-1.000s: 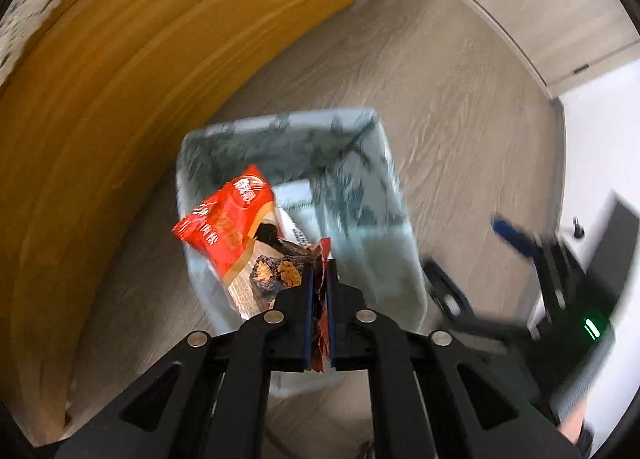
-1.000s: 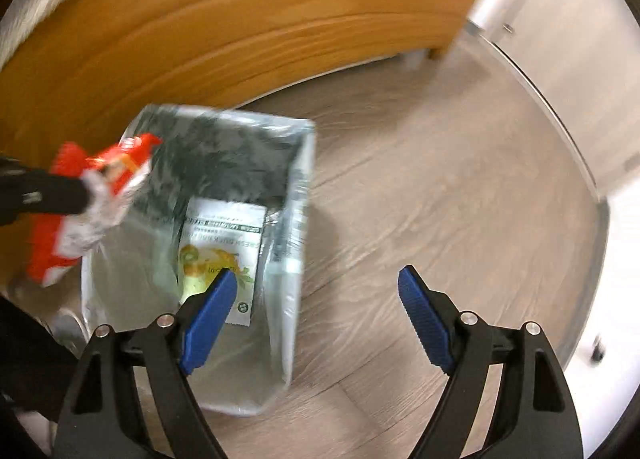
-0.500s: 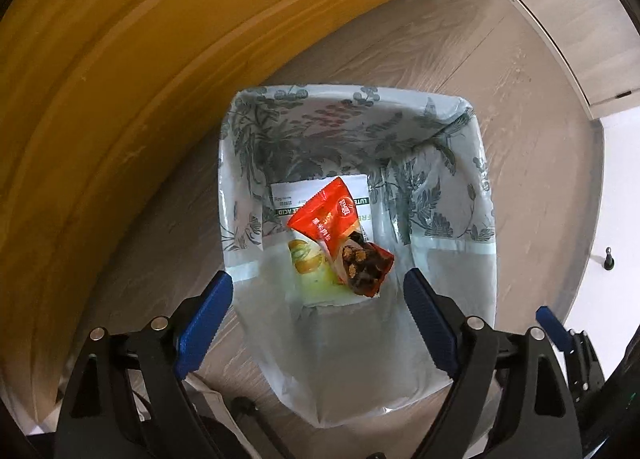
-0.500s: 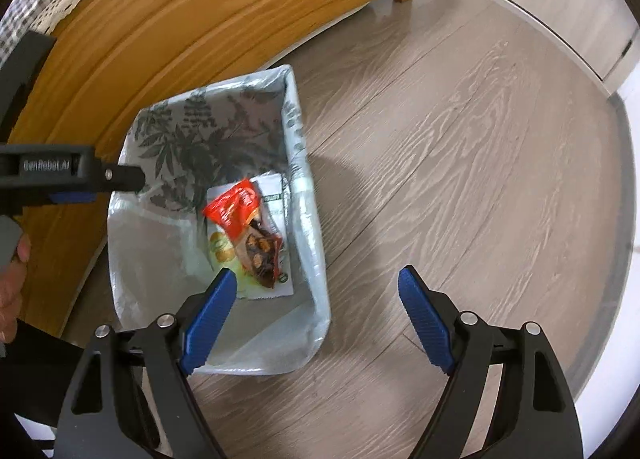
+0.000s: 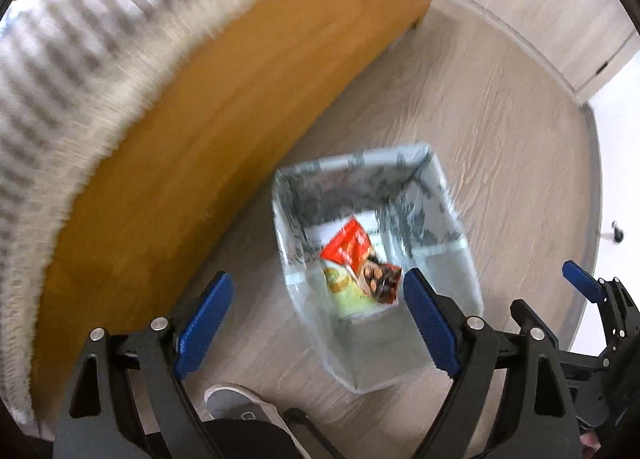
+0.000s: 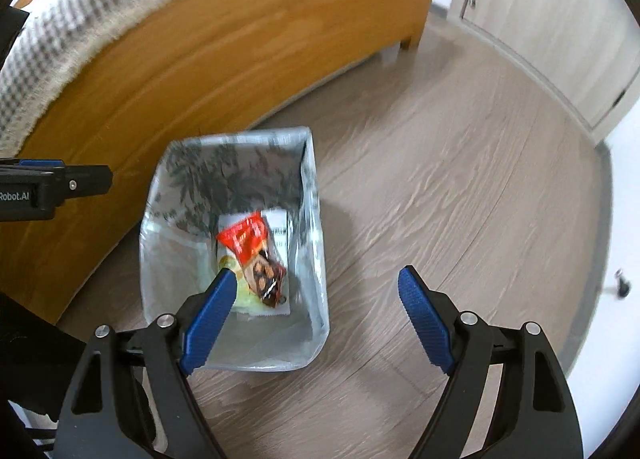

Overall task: Collect trash
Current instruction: 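Move both open tools back toward the trash on the bed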

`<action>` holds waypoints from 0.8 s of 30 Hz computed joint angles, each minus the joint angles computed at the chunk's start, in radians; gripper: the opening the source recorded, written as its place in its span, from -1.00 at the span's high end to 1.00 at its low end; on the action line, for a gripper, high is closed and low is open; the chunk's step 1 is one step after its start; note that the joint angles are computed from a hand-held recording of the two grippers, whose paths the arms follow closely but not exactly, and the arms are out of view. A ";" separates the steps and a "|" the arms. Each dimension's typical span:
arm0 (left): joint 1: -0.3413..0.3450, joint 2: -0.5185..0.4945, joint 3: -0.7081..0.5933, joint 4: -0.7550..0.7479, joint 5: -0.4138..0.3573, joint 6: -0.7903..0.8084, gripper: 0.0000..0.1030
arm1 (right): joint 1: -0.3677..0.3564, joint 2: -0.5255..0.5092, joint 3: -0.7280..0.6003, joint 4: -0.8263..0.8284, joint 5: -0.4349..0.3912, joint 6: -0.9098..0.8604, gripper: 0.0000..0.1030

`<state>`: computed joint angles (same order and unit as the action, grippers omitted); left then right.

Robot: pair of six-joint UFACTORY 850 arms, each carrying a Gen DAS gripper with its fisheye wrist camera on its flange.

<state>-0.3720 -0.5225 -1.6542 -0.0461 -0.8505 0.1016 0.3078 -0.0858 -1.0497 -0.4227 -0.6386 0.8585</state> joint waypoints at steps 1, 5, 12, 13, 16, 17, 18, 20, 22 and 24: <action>0.003 0.017 0.007 -0.007 0.017 -0.001 -0.63 | 0.009 0.007 -0.016 -0.024 -0.020 0.007 -0.54; 0.050 0.123 0.019 -0.111 0.075 0.062 -0.63 | 0.050 0.005 -0.103 -0.110 -0.099 0.018 -0.54; 0.190 0.239 -0.026 -0.269 0.118 0.201 -0.64 | 0.130 -0.067 -0.347 -0.210 -0.197 -0.033 -0.54; 0.221 0.242 -0.053 -0.298 0.108 0.231 -0.64 | 0.138 -0.077 -0.374 -0.218 -0.202 -0.035 -0.54; 0.279 0.258 -0.072 -0.352 0.124 0.289 -0.69 | 0.171 -0.125 -0.491 -0.244 -0.210 -0.047 -0.54; 0.305 0.258 -0.085 -0.374 0.127 0.305 -0.70 | 0.180 -0.140 -0.522 -0.247 -0.212 -0.046 -0.54; 0.332 0.254 -0.101 -0.406 0.130 0.321 -0.70 | 0.189 -0.156 -0.551 -0.251 -0.213 -0.040 -0.54; 0.377 0.237 -0.134 -0.459 0.117 0.340 -0.71 | 0.205 -0.200 -0.634 -0.244 -0.208 -0.036 -0.54; 0.430 0.213 -0.163 -0.517 0.108 0.356 -0.72 | 0.222 -0.247 -0.712 -0.244 -0.222 -0.033 -0.54; 0.475 0.184 -0.198 -0.539 0.109 0.345 -0.73 | 0.250 -0.309 -0.810 -0.272 -0.246 -0.035 -0.54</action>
